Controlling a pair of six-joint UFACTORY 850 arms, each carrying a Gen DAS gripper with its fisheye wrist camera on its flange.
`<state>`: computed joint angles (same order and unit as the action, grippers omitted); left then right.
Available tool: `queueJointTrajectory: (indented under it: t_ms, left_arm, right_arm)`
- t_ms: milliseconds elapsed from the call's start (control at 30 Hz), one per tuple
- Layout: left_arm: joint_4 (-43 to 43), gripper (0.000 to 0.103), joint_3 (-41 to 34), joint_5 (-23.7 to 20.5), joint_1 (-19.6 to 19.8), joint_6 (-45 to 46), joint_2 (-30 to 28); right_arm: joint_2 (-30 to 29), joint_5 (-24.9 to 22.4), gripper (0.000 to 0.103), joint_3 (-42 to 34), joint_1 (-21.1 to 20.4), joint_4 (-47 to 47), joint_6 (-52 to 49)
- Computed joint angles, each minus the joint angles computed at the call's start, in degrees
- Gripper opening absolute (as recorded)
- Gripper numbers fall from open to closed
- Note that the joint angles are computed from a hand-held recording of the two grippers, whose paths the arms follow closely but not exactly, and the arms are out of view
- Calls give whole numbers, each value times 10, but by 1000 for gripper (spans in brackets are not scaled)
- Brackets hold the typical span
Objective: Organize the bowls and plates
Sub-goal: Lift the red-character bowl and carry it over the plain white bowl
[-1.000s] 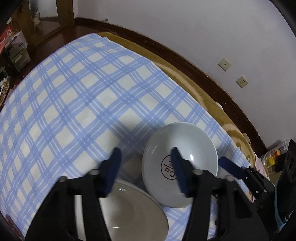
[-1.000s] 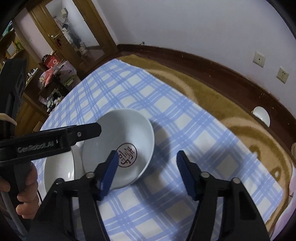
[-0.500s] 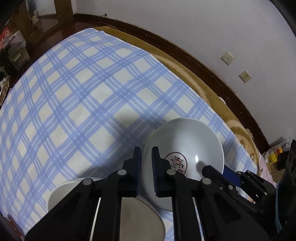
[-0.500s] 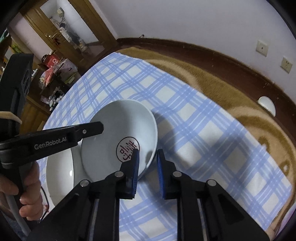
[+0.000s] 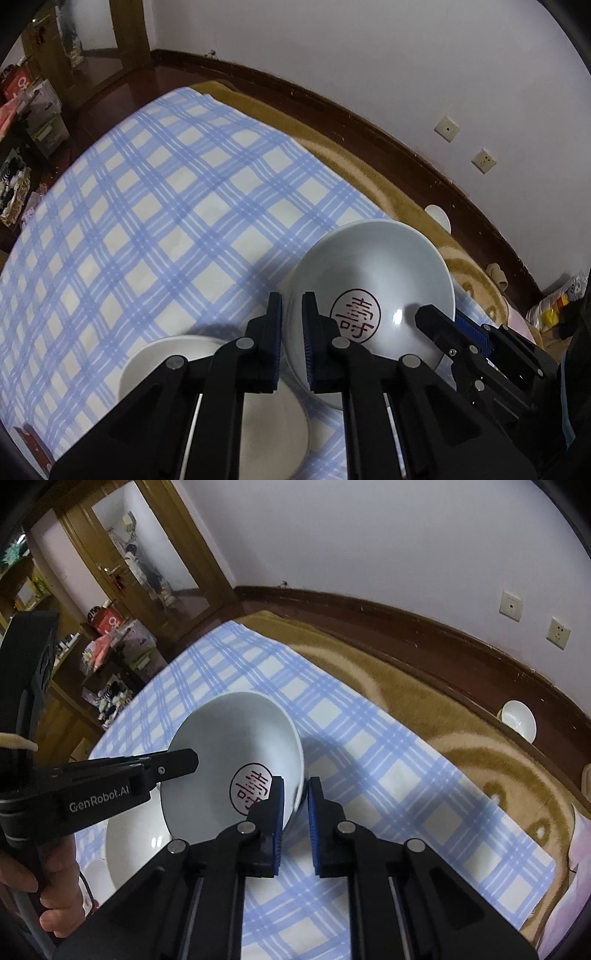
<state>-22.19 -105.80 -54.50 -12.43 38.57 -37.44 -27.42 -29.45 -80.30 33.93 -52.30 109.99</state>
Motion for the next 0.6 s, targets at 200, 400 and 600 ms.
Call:
queueJointTrajectory:
  t_ms: [200,400,600]
  left_arm:
    - [-9,11,18,14,15,0,28]
    - [-10,11,43,28,35,-7,57]
    - [-12,11,77,42,59,-10,81]
  right_arm:
    - [5,-11,13,-12,14,-49,30]
    - [-3,-7,13,-34,28,-61,17]
    - [-17,-9,13,-62,43,-53,-15]
